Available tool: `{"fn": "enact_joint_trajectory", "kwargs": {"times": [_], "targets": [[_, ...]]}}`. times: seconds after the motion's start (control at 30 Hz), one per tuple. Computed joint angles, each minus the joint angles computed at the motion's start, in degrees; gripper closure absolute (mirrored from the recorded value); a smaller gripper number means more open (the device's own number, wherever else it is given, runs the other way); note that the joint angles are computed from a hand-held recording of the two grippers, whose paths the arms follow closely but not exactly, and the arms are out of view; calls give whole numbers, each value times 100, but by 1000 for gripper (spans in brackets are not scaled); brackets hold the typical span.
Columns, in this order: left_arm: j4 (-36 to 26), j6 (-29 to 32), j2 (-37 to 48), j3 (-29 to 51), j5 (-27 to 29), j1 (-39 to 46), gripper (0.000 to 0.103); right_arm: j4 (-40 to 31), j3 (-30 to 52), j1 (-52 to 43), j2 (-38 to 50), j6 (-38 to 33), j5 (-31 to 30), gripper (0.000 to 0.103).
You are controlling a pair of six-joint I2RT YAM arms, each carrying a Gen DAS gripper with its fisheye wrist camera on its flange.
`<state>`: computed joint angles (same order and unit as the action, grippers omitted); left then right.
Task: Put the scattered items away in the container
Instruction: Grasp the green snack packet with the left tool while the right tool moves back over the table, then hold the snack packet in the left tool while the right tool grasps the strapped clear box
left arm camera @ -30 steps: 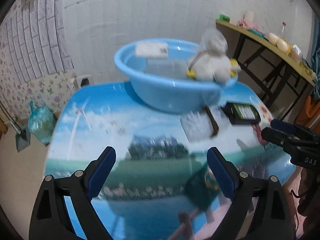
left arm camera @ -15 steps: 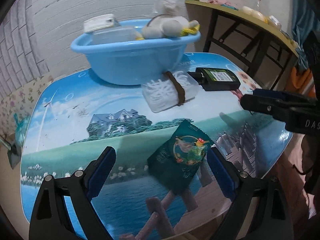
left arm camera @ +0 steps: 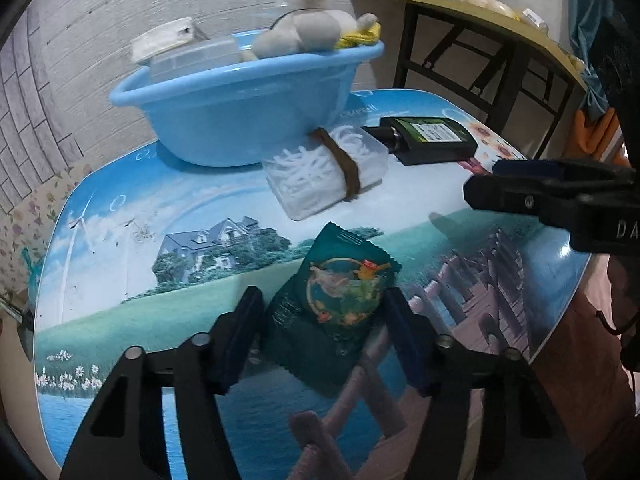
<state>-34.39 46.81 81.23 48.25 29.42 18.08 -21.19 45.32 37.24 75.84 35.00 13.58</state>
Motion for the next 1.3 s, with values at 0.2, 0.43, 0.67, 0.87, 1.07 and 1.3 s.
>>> {"fn": "enact_joint_trajectory", "kwargs": {"times": [0.2,0.43,0.67,0.87,1.07,1.3], "targets": [[70,-117,208,226,10,144,52,31,310,59,364,-44,-58,36],[177,-377,705,663,-20,436,56,-31,1016,175,1057,-206,-47,35],[-10,-211,1042,1048,135,667,59,-287,1867,321,1896,-282,146,26],[-308,-195,1451,1453,157,695,49,-632,2416,265,2439,-175,350,26],[-129,-284,1653,1584,206,642,39,-770,2736,299,2799,-253,315,18],[86,-66,1565,1424,208,539,53,-935,3138,263,3172,-348,430,15]]}}
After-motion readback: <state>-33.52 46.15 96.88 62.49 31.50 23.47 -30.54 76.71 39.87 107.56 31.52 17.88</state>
